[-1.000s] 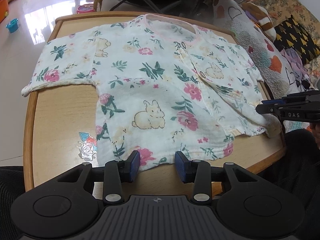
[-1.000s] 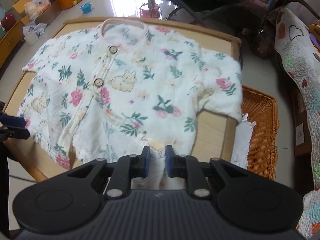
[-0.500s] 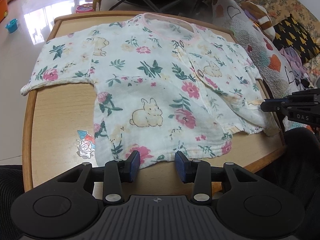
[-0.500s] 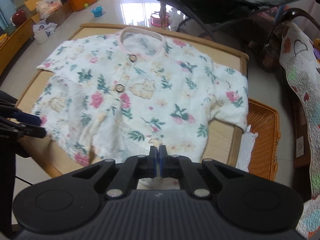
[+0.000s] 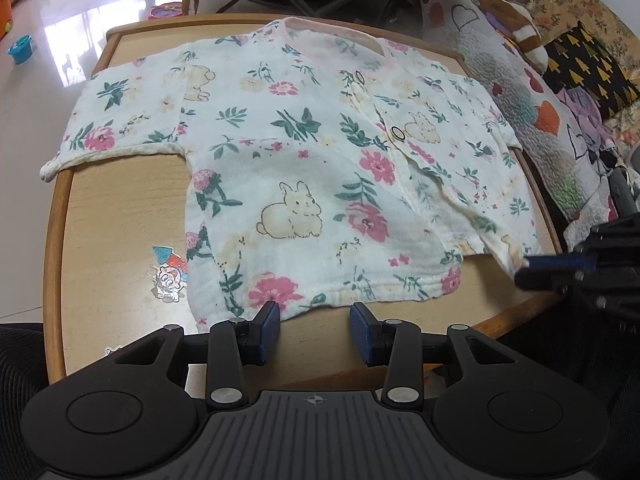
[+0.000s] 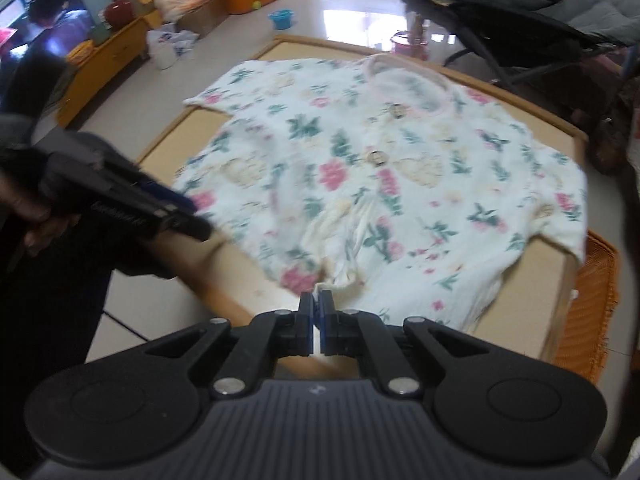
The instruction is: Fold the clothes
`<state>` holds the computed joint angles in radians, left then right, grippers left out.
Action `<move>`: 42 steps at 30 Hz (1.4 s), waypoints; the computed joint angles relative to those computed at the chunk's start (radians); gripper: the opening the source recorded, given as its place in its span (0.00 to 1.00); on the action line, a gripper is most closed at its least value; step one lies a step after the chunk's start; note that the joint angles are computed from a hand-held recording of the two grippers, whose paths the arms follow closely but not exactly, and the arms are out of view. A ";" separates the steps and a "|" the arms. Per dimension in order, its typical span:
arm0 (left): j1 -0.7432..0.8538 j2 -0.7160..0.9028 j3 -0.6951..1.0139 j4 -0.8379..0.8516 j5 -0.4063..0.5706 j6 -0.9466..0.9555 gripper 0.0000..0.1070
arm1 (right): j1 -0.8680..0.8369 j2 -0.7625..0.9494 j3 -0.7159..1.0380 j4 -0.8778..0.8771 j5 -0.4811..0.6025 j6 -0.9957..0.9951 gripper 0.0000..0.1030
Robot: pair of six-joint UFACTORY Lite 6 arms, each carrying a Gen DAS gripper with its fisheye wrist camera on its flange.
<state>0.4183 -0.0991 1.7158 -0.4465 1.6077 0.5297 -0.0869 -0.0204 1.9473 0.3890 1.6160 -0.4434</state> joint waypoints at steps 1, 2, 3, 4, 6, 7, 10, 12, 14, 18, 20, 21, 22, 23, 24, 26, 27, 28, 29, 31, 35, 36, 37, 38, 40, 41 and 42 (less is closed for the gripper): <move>0.000 0.004 0.003 -0.001 0.000 -0.001 0.40 | 0.008 -0.005 -0.004 0.001 0.002 -0.001 0.03; -0.001 0.006 0.004 -0.002 -0.001 -0.002 0.40 | 0.017 -0.011 -0.010 -0.002 -0.002 -0.005 0.03; -0.001 0.007 0.004 -0.003 -0.003 -0.002 0.40 | 0.025 -0.018 -0.019 -0.007 -0.010 -0.013 0.03; -0.002 0.008 0.004 -0.004 -0.005 -0.003 0.40 | 0.037 -0.026 -0.027 -0.018 -0.022 -0.022 0.03; -0.007 0.010 0.004 -0.005 -0.009 -0.004 0.40 | 0.074 -0.039 -0.048 -0.061 -0.051 -0.033 0.03; -0.010 0.010 0.004 -0.005 -0.011 -0.005 0.41 | 0.091 -0.045 -0.062 -0.076 -0.066 -0.036 0.03; -0.019 0.012 0.007 -0.005 -0.011 -0.012 0.43 | 0.127 -0.080 -0.132 -0.071 -0.106 -0.055 0.04; -0.030 0.013 0.011 0.001 -0.011 -0.017 0.43 | 0.165 -0.116 -0.196 -0.076 -0.148 -0.065 0.06; -0.036 0.014 0.015 0.004 -0.009 -0.017 0.43 | 0.201 -0.123 -0.222 -0.096 -0.154 -0.049 0.06; -0.046 0.024 0.039 0.020 0.001 -0.011 0.43 | 0.207 -0.101 -0.174 -0.085 -0.103 -0.031 0.08; -0.047 0.033 0.058 0.027 0.007 -0.004 0.43 | 0.184 -0.057 -0.086 -0.070 -0.043 -0.027 0.08; -0.049 0.036 0.067 0.027 0.008 -0.002 0.43 | 0.167 -0.035 -0.041 -0.065 -0.031 -0.019 0.08; -0.052 0.038 0.075 0.024 0.007 -0.001 0.43 | 0.151 -0.012 0.007 -0.060 -0.018 -0.011 0.09; -0.058 0.039 0.080 0.021 0.004 0.000 0.43 | 0.136 0.019 0.053 -0.064 -0.018 0.011 0.09; -0.065 0.037 0.081 0.019 -0.003 0.000 0.43 | 0.125 0.056 0.098 -0.076 -0.030 0.047 0.11; -0.088 0.021 0.059 0.024 -0.035 -0.007 0.43 | 0.110 0.142 0.197 -0.111 -0.050 0.120 0.12; -0.106 0.019 0.049 0.042 -0.046 -0.020 0.44 | 0.114 0.184 0.230 -0.134 -0.066 0.149 0.12; -0.126 0.015 0.032 0.070 -0.059 -0.035 0.44 | 0.122 0.218 0.252 -0.157 -0.085 0.175 0.12; -0.131 0.006 0.016 0.083 -0.072 -0.037 0.44 | 0.130 0.253 0.274 -0.175 -0.098 0.199 0.12; -0.125 -0.004 0.003 0.089 -0.086 -0.028 0.44 | 0.147 0.312 0.308 -0.196 -0.106 0.233 0.12; -0.086 0.006 0.021 0.098 -0.067 -0.029 0.45 | 0.199 0.348 0.272 -0.253 -0.138 0.258 0.12; -0.074 0.004 0.018 0.096 -0.064 -0.026 0.45 | 0.210 0.343 0.243 -0.270 -0.154 0.260 0.11; -0.064 0.001 0.015 0.093 -0.060 -0.021 0.45 | 0.212 0.326 0.207 -0.275 -0.183 0.256 0.11; -0.058 -0.006 0.010 0.094 -0.057 -0.015 0.45 | 0.211 0.312 0.181 -0.276 -0.208 0.255 0.11; -0.044 -0.025 -0.009 0.092 -0.052 0.001 0.45 | 0.208 0.304 0.161 -0.282 -0.235 0.261 0.11; -0.034 -0.033 -0.017 0.089 -0.049 0.010 0.45 | 0.205 0.300 0.153 -0.282 -0.245 0.257 0.11; -0.026 -0.040 -0.023 0.086 -0.044 0.020 0.45 | 0.202 0.300 0.157 -0.282 -0.244 0.249 0.11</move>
